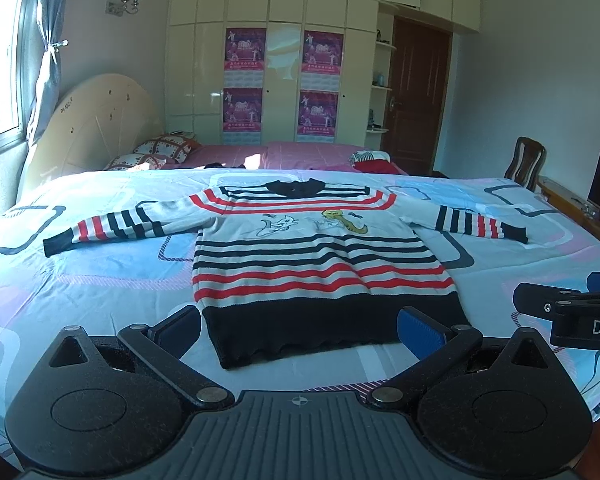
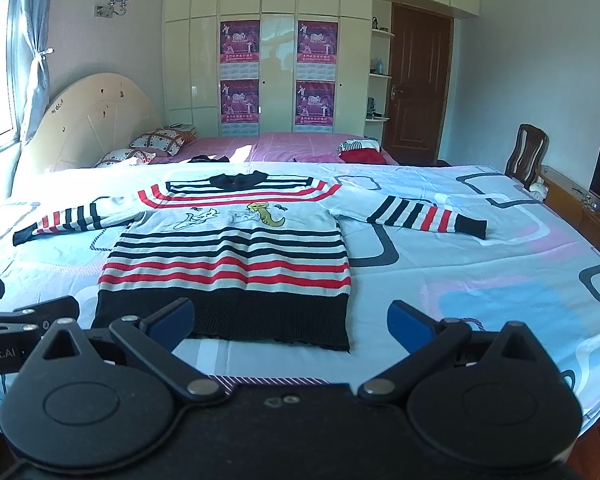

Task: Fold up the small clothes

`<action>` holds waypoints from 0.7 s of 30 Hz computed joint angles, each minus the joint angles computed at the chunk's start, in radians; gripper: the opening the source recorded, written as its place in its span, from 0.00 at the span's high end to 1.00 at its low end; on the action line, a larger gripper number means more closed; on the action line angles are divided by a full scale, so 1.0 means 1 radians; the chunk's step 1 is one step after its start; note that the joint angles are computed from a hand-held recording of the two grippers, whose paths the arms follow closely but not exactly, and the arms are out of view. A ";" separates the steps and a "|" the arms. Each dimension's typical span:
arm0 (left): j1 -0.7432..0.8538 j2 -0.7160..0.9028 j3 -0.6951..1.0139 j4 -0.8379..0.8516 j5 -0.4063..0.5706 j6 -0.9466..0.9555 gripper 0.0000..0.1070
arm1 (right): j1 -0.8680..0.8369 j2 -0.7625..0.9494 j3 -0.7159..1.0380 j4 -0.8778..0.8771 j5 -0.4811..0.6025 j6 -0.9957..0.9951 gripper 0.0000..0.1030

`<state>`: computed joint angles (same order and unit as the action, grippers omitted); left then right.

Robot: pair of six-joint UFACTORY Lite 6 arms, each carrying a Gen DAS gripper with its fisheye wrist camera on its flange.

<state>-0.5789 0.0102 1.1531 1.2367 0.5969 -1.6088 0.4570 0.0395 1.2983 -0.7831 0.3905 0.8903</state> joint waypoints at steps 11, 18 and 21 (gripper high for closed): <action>0.024 -0.007 -0.009 -0.005 -0.015 0.028 0.04 | -0.019 0.012 0.024 0.033 -0.003 -0.046 0.00; 0.154 -0.006 -0.013 0.014 -0.155 0.079 0.04 | -0.084 0.052 0.043 0.057 -0.095 -0.051 0.02; 0.229 0.097 0.078 0.080 -0.249 0.058 0.04 | -0.163 0.097 0.079 -0.044 -0.150 0.063 0.12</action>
